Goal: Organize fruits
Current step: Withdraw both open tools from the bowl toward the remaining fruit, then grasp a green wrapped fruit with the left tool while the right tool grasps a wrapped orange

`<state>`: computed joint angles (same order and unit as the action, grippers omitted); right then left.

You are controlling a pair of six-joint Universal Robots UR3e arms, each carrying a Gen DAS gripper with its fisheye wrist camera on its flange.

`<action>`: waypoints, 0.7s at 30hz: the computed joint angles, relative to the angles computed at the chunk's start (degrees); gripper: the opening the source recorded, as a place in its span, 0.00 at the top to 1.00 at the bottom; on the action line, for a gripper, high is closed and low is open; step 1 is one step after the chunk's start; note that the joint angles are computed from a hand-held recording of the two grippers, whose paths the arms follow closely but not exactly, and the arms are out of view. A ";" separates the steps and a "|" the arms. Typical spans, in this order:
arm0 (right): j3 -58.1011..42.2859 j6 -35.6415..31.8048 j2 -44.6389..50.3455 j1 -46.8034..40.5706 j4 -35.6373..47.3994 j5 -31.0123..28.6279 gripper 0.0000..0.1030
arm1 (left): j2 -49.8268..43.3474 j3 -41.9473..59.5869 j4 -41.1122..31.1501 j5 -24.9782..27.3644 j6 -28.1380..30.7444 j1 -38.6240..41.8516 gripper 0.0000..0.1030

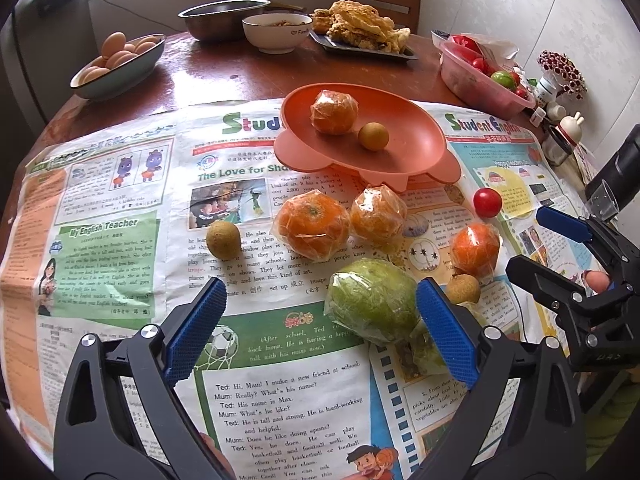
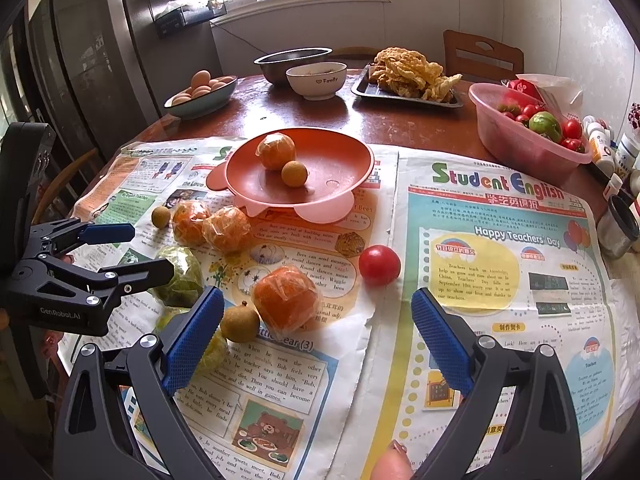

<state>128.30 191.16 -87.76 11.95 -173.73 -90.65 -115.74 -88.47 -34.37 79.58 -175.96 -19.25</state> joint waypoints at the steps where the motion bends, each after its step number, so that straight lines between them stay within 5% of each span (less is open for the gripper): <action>1: 0.13 0.05 0.04 -0.03 -0.03 0.02 0.08 | -0.09 0.01 0.01 -0.06 0.00 -0.03 0.16; 12: 1.62 0.03 0.13 -1.23 -0.80 1.01 0.08 | -0.04 -0.40 -0.09 -2.81 0.64 -0.28 0.32; 21: 2.44 -0.28 0.22 -2.05 -1.60 1.93 0.08 | -0.03 -0.78 -2.10 -4.93 2.39 -0.19 0.35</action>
